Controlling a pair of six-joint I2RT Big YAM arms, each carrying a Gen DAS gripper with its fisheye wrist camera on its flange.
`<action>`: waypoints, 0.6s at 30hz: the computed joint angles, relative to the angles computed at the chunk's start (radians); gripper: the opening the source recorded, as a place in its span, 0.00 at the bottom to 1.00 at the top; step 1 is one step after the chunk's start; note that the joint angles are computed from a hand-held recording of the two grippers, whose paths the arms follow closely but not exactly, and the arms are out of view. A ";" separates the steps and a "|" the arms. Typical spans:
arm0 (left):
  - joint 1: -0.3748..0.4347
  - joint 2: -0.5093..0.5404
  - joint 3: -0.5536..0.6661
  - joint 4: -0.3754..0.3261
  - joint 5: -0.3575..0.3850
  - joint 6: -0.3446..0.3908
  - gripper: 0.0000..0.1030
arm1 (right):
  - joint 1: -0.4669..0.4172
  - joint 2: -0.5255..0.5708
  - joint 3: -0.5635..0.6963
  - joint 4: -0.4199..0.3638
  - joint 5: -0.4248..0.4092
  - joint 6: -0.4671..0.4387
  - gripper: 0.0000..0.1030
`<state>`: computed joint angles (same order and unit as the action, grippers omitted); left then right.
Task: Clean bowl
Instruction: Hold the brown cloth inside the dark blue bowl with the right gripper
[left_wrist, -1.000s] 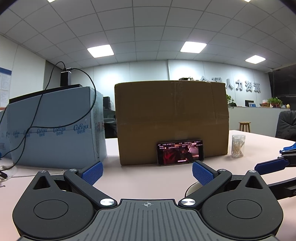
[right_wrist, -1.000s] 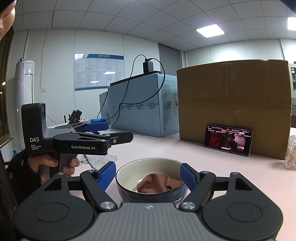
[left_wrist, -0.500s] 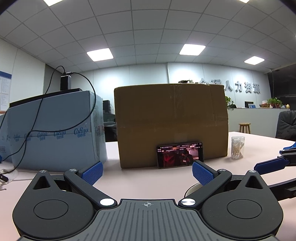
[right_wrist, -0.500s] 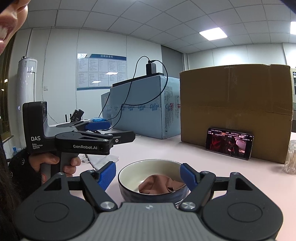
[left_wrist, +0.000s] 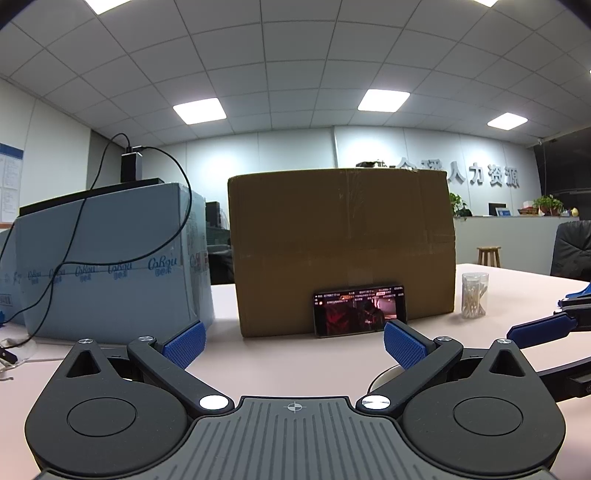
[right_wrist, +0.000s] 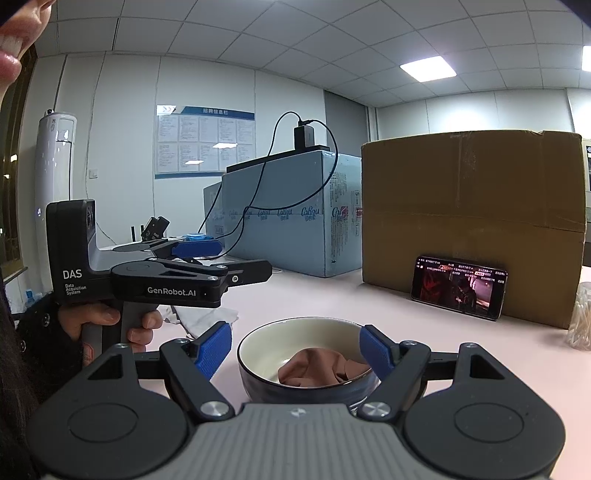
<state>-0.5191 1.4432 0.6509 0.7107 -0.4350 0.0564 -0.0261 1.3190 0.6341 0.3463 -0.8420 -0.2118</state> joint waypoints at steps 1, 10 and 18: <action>0.000 -0.001 -0.001 -0.001 0.001 0.000 1.00 | 0.000 0.000 0.001 -0.002 0.000 -0.001 0.76; 0.000 0.000 -0.001 0.004 0.003 0.003 1.00 | 0.001 -0.003 0.001 -0.010 -0.001 -0.007 0.76; 0.001 0.002 0.001 0.003 0.004 0.002 1.00 | 0.002 0.003 0.004 -0.007 -0.003 -0.008 0.76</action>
